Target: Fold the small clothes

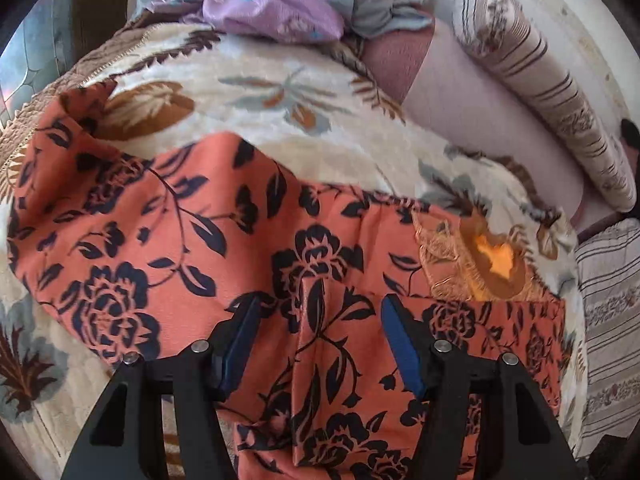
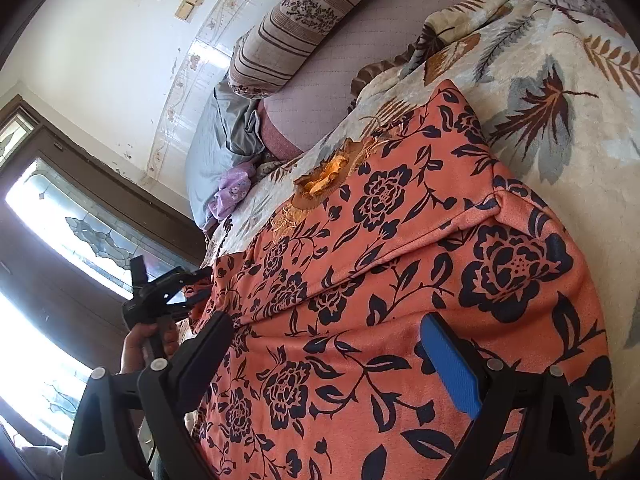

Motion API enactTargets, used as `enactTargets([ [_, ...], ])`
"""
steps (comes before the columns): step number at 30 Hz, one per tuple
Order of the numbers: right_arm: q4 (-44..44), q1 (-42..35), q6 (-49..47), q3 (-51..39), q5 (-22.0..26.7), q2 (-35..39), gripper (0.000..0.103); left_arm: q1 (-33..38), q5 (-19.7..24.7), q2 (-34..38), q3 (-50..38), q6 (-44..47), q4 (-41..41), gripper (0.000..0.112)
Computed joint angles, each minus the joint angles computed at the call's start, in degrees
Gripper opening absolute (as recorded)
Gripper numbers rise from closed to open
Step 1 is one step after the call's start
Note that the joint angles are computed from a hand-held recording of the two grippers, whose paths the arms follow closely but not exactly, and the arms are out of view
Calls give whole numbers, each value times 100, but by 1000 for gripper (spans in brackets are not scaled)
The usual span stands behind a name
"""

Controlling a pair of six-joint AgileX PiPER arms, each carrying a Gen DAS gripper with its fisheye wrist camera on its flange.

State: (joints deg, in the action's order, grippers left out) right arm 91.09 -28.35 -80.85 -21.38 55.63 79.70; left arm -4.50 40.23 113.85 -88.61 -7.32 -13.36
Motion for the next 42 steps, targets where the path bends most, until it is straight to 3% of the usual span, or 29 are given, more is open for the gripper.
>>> enactTargets([
  [3, -41, -78, 11, -26, 93, 30, 96, -114, 164, 342, -303, -316, 349, 54],
  [8, -51, -41, 21, -78, 119, 73, 96, -172, 403, 481, -659, -297, 683, 9],
  [17, 34, 40, -25, -53, -4, 114, 96, -405, -587, -127, -388, 229, 943, 6],
  [22, 72, 54, -23, -60, -34, 175, 96, -445, -246, 660, -778, -462, 1724, 13],
  [24, 59, 30, -24, -52, -17, 186, 96, -490, -684, 552, -356, -833, 2134, 23],
  [26, 55, -24, -15, -38, -23, 183, 96, -531, -862, 338, -87, -1251, 2468, 51],
  [28, 61, -143, -1, -31, 74, 262, 96, -499, -863, 116, 38, -1058, 2173, 53],
  [33, 10, -287, -18, 10, 97, 204, 96, -745, -1646, -786, 1023, -1416, 2478, 62],
  [39, -269, -782, 344, -172, 395, 465, 96, -1122, -2324, -1071, 1806, -340, 1324, 64],
  [42, -485, -496, 825, -688, 389, 947, 96, -1194, -2312, -850, 1829, 122, 653, 64],
])
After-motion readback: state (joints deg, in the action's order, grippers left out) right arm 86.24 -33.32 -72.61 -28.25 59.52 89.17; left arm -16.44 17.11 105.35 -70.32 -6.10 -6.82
